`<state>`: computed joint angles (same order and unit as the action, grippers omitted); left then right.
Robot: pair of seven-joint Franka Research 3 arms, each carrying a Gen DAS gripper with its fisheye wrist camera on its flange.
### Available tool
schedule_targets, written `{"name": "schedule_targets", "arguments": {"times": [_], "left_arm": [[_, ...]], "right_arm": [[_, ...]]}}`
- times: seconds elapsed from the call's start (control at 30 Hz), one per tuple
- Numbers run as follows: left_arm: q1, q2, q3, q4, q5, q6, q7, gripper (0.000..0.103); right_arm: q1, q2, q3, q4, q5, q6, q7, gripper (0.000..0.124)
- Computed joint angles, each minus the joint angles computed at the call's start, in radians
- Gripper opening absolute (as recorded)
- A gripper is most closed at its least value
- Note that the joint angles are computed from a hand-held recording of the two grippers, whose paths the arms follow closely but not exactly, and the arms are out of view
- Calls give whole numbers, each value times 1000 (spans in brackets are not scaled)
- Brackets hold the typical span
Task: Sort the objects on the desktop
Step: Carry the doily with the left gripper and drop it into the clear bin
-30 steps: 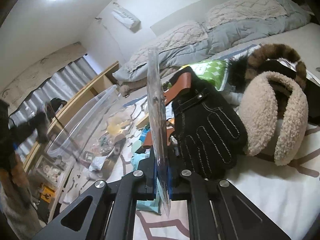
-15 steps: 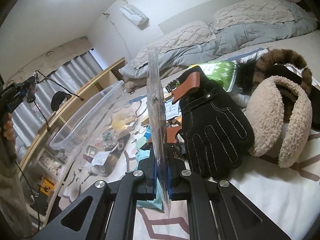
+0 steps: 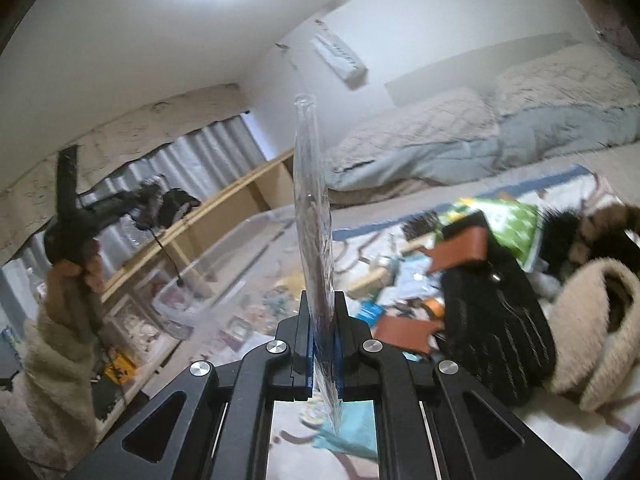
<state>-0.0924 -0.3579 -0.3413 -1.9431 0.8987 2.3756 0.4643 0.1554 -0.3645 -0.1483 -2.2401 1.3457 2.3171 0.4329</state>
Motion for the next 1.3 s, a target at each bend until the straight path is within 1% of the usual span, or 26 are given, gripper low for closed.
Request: {"name": "schedule_targets", "arguments": {"times": [0.1,0.2,0.23,0.47,0.6,0.73,0.8,1.07,1.3], "left_arm": [[3,-5,7,-13,-3,2,0,21],[7,-11,15,-29,-9,4,4,21],[8,-11,21,-33,-17,5,11,21],[11,-4,58,-73,-100,3,65,21],[0,13,91,-96,-193,0,131,21],[-12,41,114,-96,-298,-48,200,21],[-8,43,117,-102,-318,-63,209,21],[6,43,99,-69,-275,-268,264,21],[10,-8,98,-87,-247,-312,267,21]], "right_arm": [[10,6,3,30,4,-30,21,9],[18,20,-17,64,22,-130,72,9],[17,17,-15,66,27,-145,77,9],[30,-34,6,46,27,-161,62,9],[39,-37,6,49,22,-167,68,9],[44,-42,7,42,14,-168,73,9],[46,-38,10,41,9,-164,78,9],[50,-25,17,37,-7,-158,103,9],[52,-24,21,32,-10,-158,113,9]]}}
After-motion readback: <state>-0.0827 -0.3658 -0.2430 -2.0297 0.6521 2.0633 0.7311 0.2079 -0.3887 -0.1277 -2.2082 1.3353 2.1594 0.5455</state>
